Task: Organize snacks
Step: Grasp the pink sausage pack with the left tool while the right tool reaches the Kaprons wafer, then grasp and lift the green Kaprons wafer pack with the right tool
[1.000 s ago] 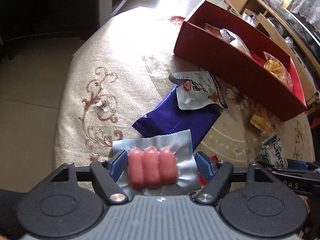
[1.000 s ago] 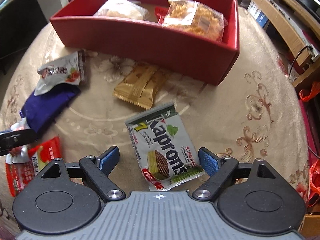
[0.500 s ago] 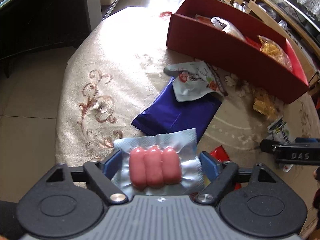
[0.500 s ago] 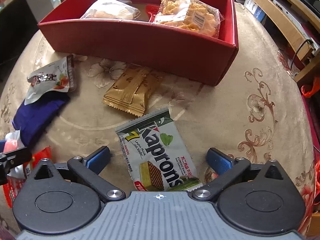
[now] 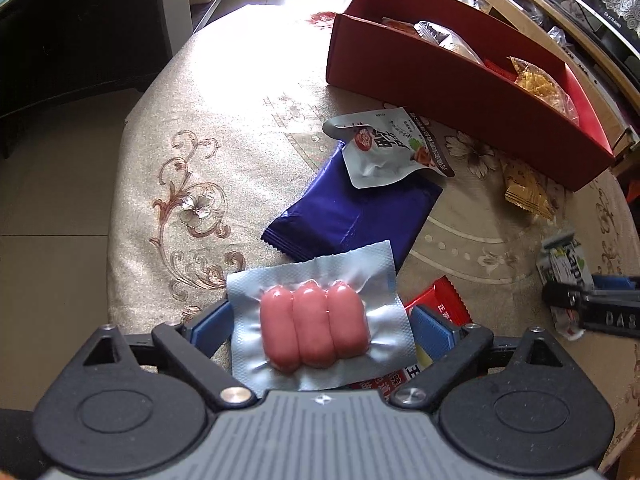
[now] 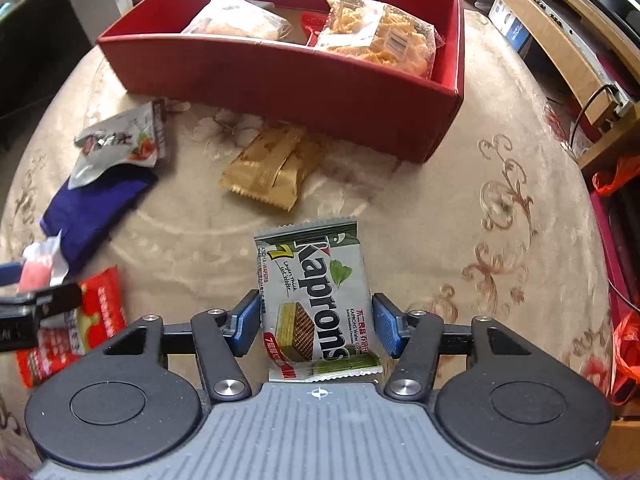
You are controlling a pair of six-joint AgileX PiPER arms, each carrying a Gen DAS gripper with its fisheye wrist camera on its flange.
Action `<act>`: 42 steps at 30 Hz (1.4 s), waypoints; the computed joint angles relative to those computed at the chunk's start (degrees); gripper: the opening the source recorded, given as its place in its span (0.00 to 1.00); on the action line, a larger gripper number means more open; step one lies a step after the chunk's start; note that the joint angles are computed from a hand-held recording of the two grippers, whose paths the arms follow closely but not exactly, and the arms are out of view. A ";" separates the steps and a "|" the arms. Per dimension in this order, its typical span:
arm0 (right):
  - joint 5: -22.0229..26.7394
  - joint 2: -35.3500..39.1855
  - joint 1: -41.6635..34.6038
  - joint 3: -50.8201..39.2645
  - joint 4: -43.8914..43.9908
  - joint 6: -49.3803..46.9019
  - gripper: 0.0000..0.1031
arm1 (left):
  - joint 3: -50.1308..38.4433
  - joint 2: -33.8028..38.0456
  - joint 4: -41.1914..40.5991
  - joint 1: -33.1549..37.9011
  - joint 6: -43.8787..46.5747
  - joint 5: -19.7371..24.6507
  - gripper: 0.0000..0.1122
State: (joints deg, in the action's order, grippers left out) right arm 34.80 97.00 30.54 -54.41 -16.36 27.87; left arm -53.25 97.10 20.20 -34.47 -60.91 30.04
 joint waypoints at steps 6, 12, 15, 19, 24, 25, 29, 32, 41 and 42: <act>-1.12 -5.43 3.10 4.19 -0.46 2.98 0.63 | 1.34 -1.09 0.59 0.25 -1.27 -1.19 0.80; -2.20 -5.79 4.57 3.79 0.66 1.33 0.63 | 1.33 -1.70 1.76 -0.11 -3.63 -0.01 0.70; -3.02 -6.23 4.40 3.73 1.60 -0.33 0.63 | 2.00 -2.50 0.36 1.05 -3.08 -0.72 0.67; -3.41 -6.14 4.54 3.41 1.37 -0.54 0.63 | 1.64 -3.43 0.50 0.44 -2.83 -0.35 0.57; -3.75 -6.34 4.11 3.45 2.48 -1.95 0.63 | 0.53 -1.88 0.09 0.30 -0.69 0.37 0.59; -3.74 -6.42 4.18 3.55 2.56 -2.10 0.63 | 0.39 -1.65 1.08 -0.15 -1.56 0.57 0.60; -3.83 -6.70 4.65 3.74 1.28 -1.49 0.63 | 0.55 -1.42 3.03 -0.67 -3.28 0.49 0.58; -4.19 -7.32 4.48 4.02 1.73 -2.21 0.63 | 0.43 -1.86 2.09 -0.45 -1.96 0.37 0.55; -4.99 -8.84 3.46 4.43 2.30 -2.62 0.63 | 1.54 -5.20 -1.60 0.28 1.04 -1.02 0.52; -5.05 -8.84 3.49 4.43 2.17 -2.52 0.63 | 1.53 -5.37 -1.26 0.10 0.69 -0.97 0.52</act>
State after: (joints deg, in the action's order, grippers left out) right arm 29.75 88.16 34.03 -49.98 -14.19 25.34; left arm -51.72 91.73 18.94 -34.37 -60.22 29.07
